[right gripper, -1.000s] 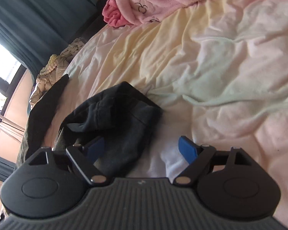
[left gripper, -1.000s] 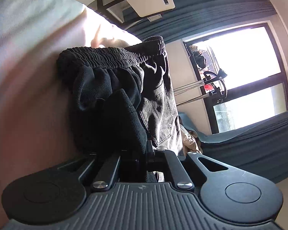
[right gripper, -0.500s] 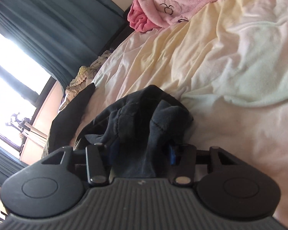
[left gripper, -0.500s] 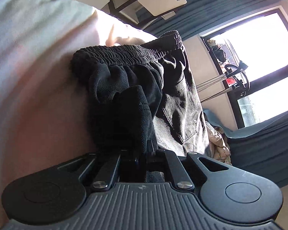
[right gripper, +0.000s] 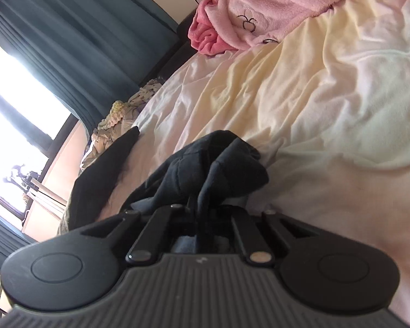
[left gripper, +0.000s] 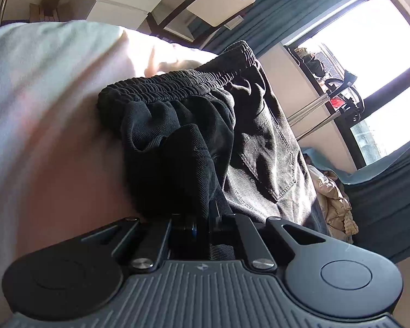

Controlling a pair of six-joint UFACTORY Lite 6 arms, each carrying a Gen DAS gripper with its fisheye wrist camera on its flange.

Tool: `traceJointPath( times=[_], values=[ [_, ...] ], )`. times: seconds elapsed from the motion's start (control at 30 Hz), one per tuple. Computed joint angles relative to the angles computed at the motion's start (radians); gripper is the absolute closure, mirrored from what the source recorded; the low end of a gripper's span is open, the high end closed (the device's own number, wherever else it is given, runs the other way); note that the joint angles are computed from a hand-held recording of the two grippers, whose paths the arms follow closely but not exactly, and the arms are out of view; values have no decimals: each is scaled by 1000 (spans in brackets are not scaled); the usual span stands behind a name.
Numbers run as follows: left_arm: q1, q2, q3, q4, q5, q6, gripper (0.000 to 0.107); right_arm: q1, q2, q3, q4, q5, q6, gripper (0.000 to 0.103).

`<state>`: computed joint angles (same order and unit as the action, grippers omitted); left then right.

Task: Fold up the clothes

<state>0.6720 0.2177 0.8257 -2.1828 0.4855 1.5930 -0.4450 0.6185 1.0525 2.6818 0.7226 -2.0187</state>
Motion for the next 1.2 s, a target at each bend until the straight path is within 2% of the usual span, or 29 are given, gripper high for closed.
traceJointPath(
  times=[0.03, 0.07, 0.13, 0.2, 0.27, 0.33, 0.43, 0.53, 0.6, 0.67, 0.8, 0.9, 0.97, 1.03, 1.2],
  values=[
    [0, -11, 6, 24, -7, -20, 100, -20, -30, -22, 1, 38, 20, 98],
    [17, -24, 7, 75, 26, -69, 100, -35, -56, -38, 14, 73, 28, 99],
    [75, -56, -20, 120, 163, -153, 100, -76, -110, -65, 7, 138, 73, 99],
    [107, -83, -20, 220, 196, -264, 100, -144, -169, -90, -47, 202, 128, 99],
    [122, -111, -27, 354, 187, -352, 100, -193, -204, -102, -77, 219, 155, 99],
    [137, -136, -32, 488, 185, -440, 101, -238, -205, -104, -130, 172, 236, 99],
    [165, -158, -63, 611, 170, -515, 101, -266, -186, -121, -189, 25, 380, 98],
    [193, -102, -45, 662, 175, -591, 100, -270, -124, -127, -244, -48, 500, 98],
    [206, -70, -36, 661, 189, -609, 100, -249, -89, -83, -256, -93, 496, 98],
    [212, -57, -37, 648, 200, -598, 100, -247, -70, -63, -245, -15, 454, 98],
    [199, -67, -42, 635, 187, -571, 100, -244, -97, -106, -149, 386, 312, 98],
    [194, -82, -51, 623, 184, -543, 100, -238, -143, -102, -152, 472, 246, 98],
    [201, -78, -53, 619, 199, -537, 100, -254, -145, -94, -172, 434, 240, 98],
    [208, -71, -50, 629, 213, -545, 100, -273, -114, -81, -185, 343, 214, 98],
    [188, -94, -42, 687, 187, -563, 99, -301, 49, 22, -317, 3, 356, 98]
  ],
)
